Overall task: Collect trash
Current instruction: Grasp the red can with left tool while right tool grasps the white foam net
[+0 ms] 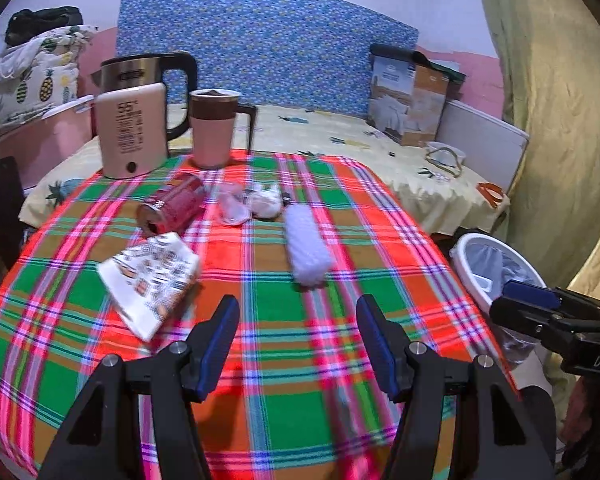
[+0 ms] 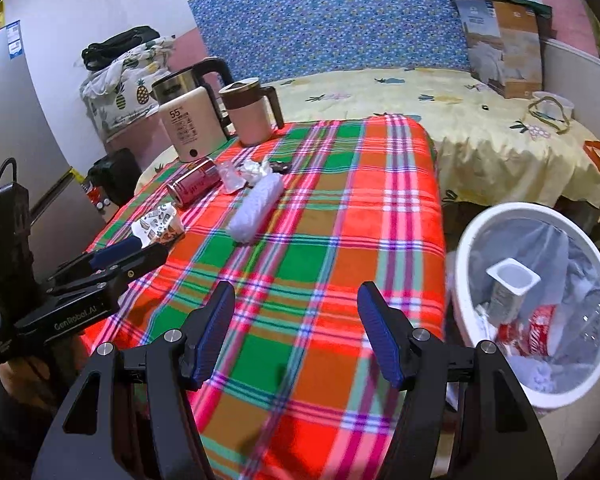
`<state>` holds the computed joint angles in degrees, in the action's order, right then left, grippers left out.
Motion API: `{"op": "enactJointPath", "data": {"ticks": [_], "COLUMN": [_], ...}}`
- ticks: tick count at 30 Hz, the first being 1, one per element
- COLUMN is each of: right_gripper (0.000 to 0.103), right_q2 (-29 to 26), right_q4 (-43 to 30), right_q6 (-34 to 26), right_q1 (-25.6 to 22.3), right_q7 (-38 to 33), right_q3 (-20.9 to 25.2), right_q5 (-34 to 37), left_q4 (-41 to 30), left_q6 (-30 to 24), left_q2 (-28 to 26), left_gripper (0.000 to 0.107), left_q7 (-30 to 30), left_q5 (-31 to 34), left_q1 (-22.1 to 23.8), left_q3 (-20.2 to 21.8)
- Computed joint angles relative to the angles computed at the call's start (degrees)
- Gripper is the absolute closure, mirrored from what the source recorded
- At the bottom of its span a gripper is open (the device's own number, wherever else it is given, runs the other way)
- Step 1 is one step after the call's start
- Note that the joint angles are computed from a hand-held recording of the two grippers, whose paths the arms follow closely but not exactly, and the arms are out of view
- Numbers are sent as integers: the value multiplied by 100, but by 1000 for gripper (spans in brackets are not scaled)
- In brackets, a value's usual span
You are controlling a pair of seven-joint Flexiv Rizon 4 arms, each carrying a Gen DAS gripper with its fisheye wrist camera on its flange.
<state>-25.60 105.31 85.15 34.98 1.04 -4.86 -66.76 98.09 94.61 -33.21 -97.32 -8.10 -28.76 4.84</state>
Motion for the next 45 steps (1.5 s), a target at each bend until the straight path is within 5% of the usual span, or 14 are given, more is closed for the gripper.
{"op": "enactJointPath", "data": {"ticks": [13,28,39,45], "right_gripper": [38,40,81,85], "right_q2": [-696,-1639,-1891,-1712], "right_q4": [-910,-2261,-2599,-2292], "right_q6": [-274,-848,-990,-760], "right_q1": [134,188,190,270], "right_q7": [-1697,-3089,-3724,-3654], "right_q3": [372,745,814,630], "right_q5": [1793,3590,4305,4357], "left_q4": [-105,-1378,-2476,-2705], "left_q6": [-123,-887,-1941,-2271], "left_q2": [-50,-766,-1368,-1475], "left_gripper": [40,40,40,52], "left_q7": [-47,630,956,887], "left_q5": [47,-42,-30,69], "left_q1": [211,1170,1347,1325], "left_q3": [413,-311,-504,-468]}}
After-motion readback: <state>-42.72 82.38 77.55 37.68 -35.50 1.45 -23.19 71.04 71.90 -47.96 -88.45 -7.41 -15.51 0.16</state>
